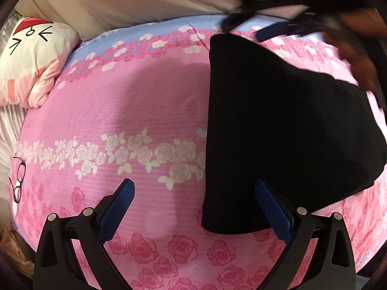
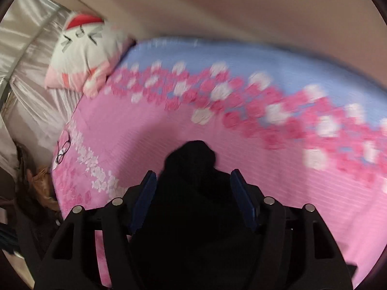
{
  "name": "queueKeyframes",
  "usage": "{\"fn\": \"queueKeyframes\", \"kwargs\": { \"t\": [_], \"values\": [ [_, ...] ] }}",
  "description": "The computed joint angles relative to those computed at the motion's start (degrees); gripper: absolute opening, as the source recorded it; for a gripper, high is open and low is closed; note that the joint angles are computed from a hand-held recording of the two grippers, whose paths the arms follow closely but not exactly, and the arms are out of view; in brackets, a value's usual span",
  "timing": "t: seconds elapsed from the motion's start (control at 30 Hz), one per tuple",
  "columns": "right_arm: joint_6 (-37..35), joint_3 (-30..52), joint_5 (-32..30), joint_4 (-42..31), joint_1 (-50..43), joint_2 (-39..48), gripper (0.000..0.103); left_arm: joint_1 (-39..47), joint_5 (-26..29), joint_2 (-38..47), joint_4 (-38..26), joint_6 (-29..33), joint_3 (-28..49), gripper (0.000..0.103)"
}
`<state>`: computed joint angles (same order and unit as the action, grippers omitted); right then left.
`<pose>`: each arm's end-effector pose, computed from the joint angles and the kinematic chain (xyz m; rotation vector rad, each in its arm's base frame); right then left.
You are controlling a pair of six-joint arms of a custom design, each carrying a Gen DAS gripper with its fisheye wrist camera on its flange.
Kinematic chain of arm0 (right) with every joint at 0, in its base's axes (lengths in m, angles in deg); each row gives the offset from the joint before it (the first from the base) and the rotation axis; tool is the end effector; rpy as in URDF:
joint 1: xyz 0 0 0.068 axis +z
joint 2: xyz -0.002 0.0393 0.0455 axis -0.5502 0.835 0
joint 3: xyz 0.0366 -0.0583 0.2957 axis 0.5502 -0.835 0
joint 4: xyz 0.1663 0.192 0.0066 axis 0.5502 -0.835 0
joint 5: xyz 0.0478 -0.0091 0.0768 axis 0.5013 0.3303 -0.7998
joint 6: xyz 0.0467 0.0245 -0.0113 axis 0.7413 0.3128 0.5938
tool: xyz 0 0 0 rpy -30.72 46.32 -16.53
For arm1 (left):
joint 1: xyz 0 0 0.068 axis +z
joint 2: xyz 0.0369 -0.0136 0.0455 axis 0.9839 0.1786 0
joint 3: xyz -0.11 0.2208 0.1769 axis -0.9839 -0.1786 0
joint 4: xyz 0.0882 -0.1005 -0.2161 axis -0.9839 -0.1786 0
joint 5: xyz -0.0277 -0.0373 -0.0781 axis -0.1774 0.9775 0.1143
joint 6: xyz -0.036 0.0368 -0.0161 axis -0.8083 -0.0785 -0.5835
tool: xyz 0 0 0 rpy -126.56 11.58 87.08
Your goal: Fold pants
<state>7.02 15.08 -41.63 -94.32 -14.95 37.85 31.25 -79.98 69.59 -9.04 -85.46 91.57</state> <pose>0.4168 0.1594 0.1571 -1.1184 2.5950 0.8261 0.2119 -0.2158 0.1344 -0.3769 2.6707 0.2254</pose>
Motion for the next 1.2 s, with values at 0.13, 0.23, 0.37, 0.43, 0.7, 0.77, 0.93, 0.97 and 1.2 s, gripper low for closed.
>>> {"fn": "queueKeyframes", "kwargs": {
  "t": [0.13, 0.23, 0.37, 0.43, 0.7, 0.77, 0.93, 0.97, 1.2],
  "values": [
    [-3.2, 6.9, 1.6, -9.0, 3.9, 5.5, 0.04, 0.9, 1.9, 0.4, 3.9, 0.7, -1.7, 0.098],
    [-3.9, 0.2, 3.8, 0.7, 5.5, 0.2, 0.02, 1.5, 2.7, 0.5, 6.9, 0.9, -3.4, 0.098],
    [0.3, 2.5, 10.6, 7.7, 4.4, 6.2, 0.031, 2.0, 1.8, 0.8, 9.1, 1.5, -4.2, 0.098],
    [2.3, -1.5, 7.0, 11.5, 1.6, 3.8, 0.042, 2.5, 2.8, 0.9, 8.9, 2.8, -3.8, 0.098],
    [-2.5, -30.8, 3.7, 24.1, -27.3, -21.1, 0.077, 5.1, 1.8, -5.7, 6.5, 5.2, -4.7, 0.098],
    [-6.0, -30.8, 0.5, 18.2, -38.5, -18.4, 0.077, 7.5, 3.7, -6.6, 7.6, 8.1, -4.7, 0.098],
    [-8.5, -27.9, -7.3, 7.7, -49.1, -7.3, 0.048, 12.9, 11.7, -4.0, 11.4, 13.7, -3.3, 0.098],
    [-10.1, -29.2, -7.2, 8.2, -48.7, -7.2, 0.039, 12.2, 11.5, -3.7, 10.6, 13.2, -2.5, 0.098],
    [-16.9, -32.8, -10.1, 5.6, -52.1, -12.9, 0.005, 9.5, 10.4, -4.1, 8.5, 14.6, 0.7, 0.098]
  ]
}}
